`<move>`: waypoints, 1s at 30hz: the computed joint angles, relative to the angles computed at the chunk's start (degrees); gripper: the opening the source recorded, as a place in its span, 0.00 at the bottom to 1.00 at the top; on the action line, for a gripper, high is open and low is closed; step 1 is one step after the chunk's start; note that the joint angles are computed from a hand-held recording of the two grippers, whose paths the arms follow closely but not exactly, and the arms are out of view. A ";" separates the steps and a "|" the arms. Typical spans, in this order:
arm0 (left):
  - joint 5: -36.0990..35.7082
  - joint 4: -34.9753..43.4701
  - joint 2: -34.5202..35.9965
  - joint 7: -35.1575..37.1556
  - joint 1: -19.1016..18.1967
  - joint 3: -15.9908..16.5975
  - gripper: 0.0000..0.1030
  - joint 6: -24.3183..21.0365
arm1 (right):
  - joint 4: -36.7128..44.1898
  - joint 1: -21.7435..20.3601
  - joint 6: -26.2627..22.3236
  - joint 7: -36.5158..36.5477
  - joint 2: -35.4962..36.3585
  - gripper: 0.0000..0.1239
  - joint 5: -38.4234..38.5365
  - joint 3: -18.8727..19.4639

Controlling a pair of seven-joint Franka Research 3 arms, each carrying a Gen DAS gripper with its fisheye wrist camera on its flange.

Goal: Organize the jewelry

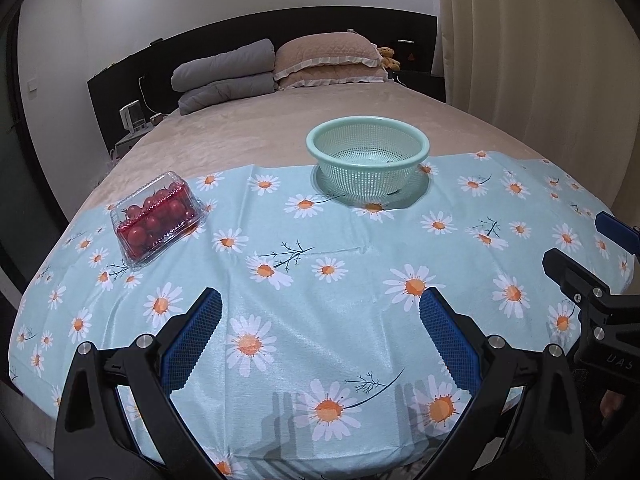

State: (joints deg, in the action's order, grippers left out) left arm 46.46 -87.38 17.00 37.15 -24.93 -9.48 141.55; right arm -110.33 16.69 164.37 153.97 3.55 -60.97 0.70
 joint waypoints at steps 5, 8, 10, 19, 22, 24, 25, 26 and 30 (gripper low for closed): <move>-2.79 0.39 0.37 0.91 0.47 -0.40 0.94 0.17 | -0.09 0.06 -0.75 1.92 -0.53 0.77 -1.58 0.08; -2.27 0.59 0.53 1.06 0.03 -0.16 0.94 -0.34 | -0.12 -0.17 -0.61 1.07 -0.55 0.77 -1.24 0.34; -1.87 0.65 0.54 1.08 -0.19 -0.08 0.94 -0.58 | -0.12 -0.28 -0.41 0.58 -0.49 0.77 -0.91 0.38; -1.55 0.69 0.44 0.98 -0.44 -0.12 0.94 -1.36 | 0.05 0.01 -1.74 0.39 -0.51 0.77 -3.24 0.65; -1.67 0.61 0.36 1.42 -0.35 -0.20 0.94 -1.48 | 0.08 0.01 -1.47 -0.32 -0.42 0.77 -2.90 0.73; -1.46 0.74 0.36 1.21 -0.41 -0.10 0.94 -1.82 | 0.08 -0.04 -1.03 -1.97 -0.28 0.77 -1.33 0.77; -1.29 0.85 0.42 0.94 -0.45 -0.03 0.94 -2.01 | 0.08 -0.01 -0.85 -2.96 -0.19 0.77 -0.57 0.79; -1.27 0.86 0.40 0.89 -0.42 -0.02 0.94 -2.09 | 0.15 0.07 -0.73 -3.13 -0.14 0.77 -0.83 0.70; -0.85 0.69 0.20 0.28 -0.27 0.09 0.94 -2.56 | 0.58 0.42 -1.04 -3.17 0.20 0.77 -1.58 0.52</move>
State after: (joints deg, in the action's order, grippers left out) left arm 45.61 -86.70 17.20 37.44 -25.20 -9.38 138.99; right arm -109.75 17.11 163.33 150.80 3.75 -62.54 1.23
